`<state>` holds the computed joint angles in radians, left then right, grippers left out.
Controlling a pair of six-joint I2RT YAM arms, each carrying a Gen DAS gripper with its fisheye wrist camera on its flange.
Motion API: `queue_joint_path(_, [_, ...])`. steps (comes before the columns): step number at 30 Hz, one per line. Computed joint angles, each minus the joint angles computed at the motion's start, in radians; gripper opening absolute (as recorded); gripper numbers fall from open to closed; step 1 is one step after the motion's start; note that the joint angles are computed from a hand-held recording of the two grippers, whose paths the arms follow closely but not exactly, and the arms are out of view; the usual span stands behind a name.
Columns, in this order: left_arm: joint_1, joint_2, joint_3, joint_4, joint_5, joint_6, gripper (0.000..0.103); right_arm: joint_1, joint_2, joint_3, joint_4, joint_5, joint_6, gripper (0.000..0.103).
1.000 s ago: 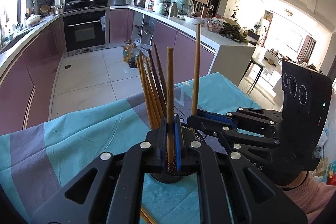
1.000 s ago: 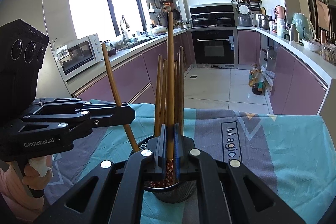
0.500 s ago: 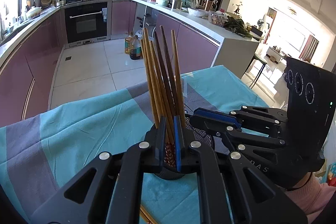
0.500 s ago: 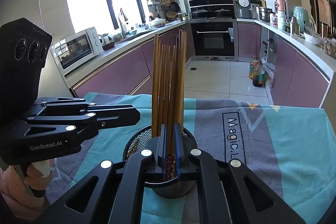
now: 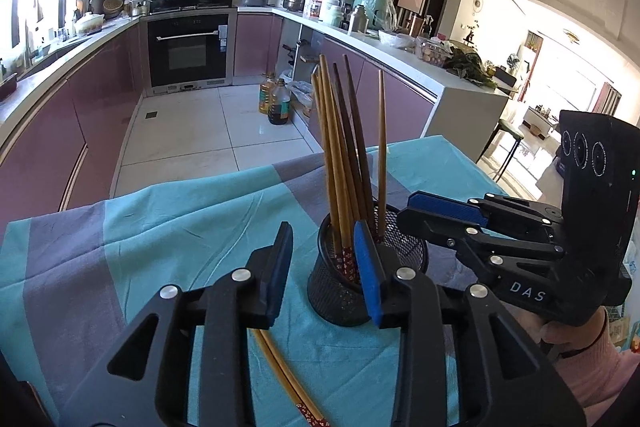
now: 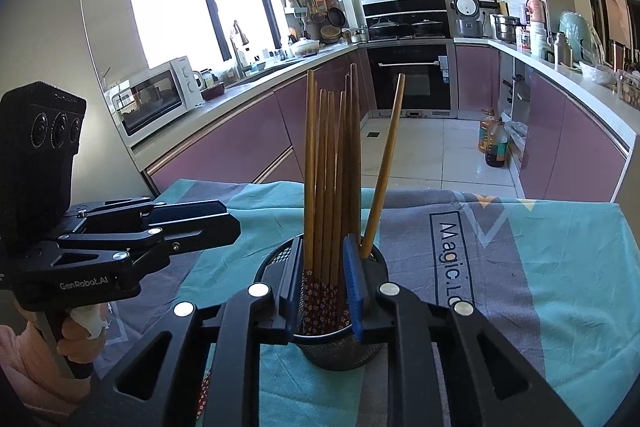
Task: Organize utensils
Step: 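Move both grippers back over the last two chopsticks on the cloth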
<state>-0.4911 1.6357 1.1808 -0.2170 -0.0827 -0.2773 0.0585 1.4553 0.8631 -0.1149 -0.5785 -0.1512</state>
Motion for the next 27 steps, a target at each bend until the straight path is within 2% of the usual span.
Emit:
queue_joint_path(9, [-0.016, -0.111, -0.144, 0.044, -0.122, -0.004, 0.047, 0.017, -0.112, -0.068, -0.042, -0.069, -0.035, 0.035])
queue_joint_path(17, [-0.026, -0.17, -0.248, 0.039, -0.205, -0.037, 0.055, 0.092, -0.121, -0.125, -0.058, -0.062, -0.055, 0.043])
queue_joint_path(27, [0.027, -0.182, -0.388, 0.06, -0.173, -0.094, 0.056, 0.216, -0.006, -0.179, -0.004, 0.035, -0.003, 0.043])
